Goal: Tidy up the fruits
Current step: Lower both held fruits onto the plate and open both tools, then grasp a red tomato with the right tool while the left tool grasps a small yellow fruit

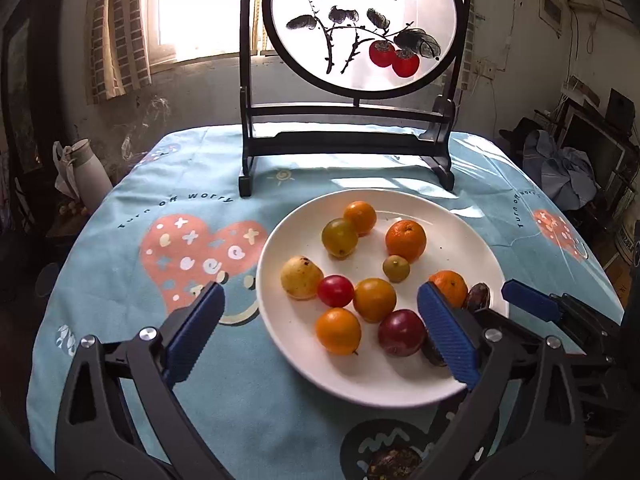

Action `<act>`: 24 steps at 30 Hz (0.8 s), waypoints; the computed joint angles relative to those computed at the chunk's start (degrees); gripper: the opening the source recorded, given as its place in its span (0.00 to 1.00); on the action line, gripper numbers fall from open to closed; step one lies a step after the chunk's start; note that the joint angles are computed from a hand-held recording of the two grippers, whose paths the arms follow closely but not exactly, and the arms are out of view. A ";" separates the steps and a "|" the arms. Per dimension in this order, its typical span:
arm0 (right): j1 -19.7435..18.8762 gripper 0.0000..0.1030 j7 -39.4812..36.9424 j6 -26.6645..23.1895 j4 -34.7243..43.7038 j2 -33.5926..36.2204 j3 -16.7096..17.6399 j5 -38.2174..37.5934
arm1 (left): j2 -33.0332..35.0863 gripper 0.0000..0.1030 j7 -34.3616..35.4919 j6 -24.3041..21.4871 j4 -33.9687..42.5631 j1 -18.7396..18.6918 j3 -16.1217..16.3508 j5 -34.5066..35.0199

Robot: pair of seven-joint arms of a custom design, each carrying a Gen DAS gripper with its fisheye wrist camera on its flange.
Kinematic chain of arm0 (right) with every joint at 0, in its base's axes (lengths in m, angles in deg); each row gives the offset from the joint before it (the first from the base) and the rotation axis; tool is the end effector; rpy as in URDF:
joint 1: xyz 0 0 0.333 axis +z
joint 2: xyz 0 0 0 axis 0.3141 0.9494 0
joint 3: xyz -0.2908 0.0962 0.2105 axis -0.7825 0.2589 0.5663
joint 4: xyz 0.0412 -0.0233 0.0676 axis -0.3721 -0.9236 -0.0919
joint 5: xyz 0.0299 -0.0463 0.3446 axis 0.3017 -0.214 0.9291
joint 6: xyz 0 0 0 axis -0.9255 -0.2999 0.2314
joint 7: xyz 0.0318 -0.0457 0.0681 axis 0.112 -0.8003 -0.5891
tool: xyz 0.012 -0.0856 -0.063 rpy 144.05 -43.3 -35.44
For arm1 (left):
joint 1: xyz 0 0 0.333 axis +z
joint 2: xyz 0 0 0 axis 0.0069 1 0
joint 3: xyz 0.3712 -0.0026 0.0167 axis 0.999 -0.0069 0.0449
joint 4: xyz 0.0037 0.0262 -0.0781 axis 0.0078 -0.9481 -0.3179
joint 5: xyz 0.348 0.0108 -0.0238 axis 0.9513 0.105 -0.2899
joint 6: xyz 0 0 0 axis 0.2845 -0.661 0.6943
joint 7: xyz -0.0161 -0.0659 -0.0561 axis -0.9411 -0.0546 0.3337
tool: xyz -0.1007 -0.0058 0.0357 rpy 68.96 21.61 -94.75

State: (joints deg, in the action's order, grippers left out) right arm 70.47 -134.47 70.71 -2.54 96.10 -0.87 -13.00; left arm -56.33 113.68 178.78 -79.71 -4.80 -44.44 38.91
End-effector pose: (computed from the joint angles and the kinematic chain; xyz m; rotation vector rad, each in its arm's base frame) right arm 0.5179 0.5568 0.4006 -1.1889 1.8966 -0.6759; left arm 0.6473 -0.2705 0.4443 -1.1140 2.3581 -1.0979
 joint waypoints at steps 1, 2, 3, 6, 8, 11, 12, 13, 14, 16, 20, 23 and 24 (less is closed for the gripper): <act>0.32 0.78 0.13 -0.49 -0.28 -0.23 0.16 0.29 | -1.04 0.97 1.16 0.69 -2.12 2.17 -2.12 -1.24; 0.69 0.87 0.09 -1.26 -0.47 -0.43 0.38 0.66 | -1.91 0.97 2.50 0.80 -3.99 4.57 -4.47 -2.64; 1.13 0.90 0.08 -2.19 -0.54 -0.55 0.59 1.02 | -2.80 0.98 3.60 0.85 -5.82 6.58 -6.29 -4.16; 2.37 0.91 -0.87 -4.95 -0.57 -0.80 1.57 2.19 | -4.57 0.98 9.34 2.10 -11.35 13.96 -13.60 -10.66; 3.07 0.91 -2.90 -7.39 0.01 -0.59 2.55 3.75 | -5.06 0.98 13.36 3.41 -14.50 17.92 -17.50 -14.66; 4.25 0.91 -3.98 -8.88 0.02 -0.34 3.17 4.57 | -4.46 0.98 18.07 6.42 -18.40 23.44 -23.16 -20.17; 4.35 0.91 -4.11 -8.65 -0.11 -0.31 3.46 4.87 | -4.85 0.98 17.59 6.52 -19.31 23.51 -22.75 -20.89; 4.28 0.91 -4.54 -8.50 -0.07 -0.24 3.91 5.66 | -4.87 0.98 17.82 6.38 -20.06 24.89 -23.82 -21.70; 4.35 0.91 -4.55 -8.25 -0.09 -0.19 4.14 6.23 | -4.18 0.98 19.98 6.96 -20.77 27.76 -26.89 -23.55; 4.23 0.91 -4.30 -6.30 -0.59 -0.29 4.44 6.74 | -2.69 0.98 22.84 9.92 -22.67 32.34 -32.05 -25.12; 3.91 0.91 -6.49 -4.16 -0.39 0.22 4.94 8.76 | -0.79 0.98 24.04 13.07 -25.59 37.42 -37.74 -21.97; 3.90 0.83 -10.28 -4.96 1.60 1.59 5.11 11.26 | 0.07 0.98 23.17 15.92 -26.76 38.36 -39.54 -19.57; 3.72 0.80 -11.76 -4.82 2.24 2.08 5.27 12.21 | -0.25 0.98 22.53 15.52 -26.85 38.07 -39.01 -18.85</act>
State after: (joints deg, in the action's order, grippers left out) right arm 74.19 -146.22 65.89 -0.30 98.18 4.41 -0.78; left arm -56.58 136.21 194.30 -106.56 33.26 -83.45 20.06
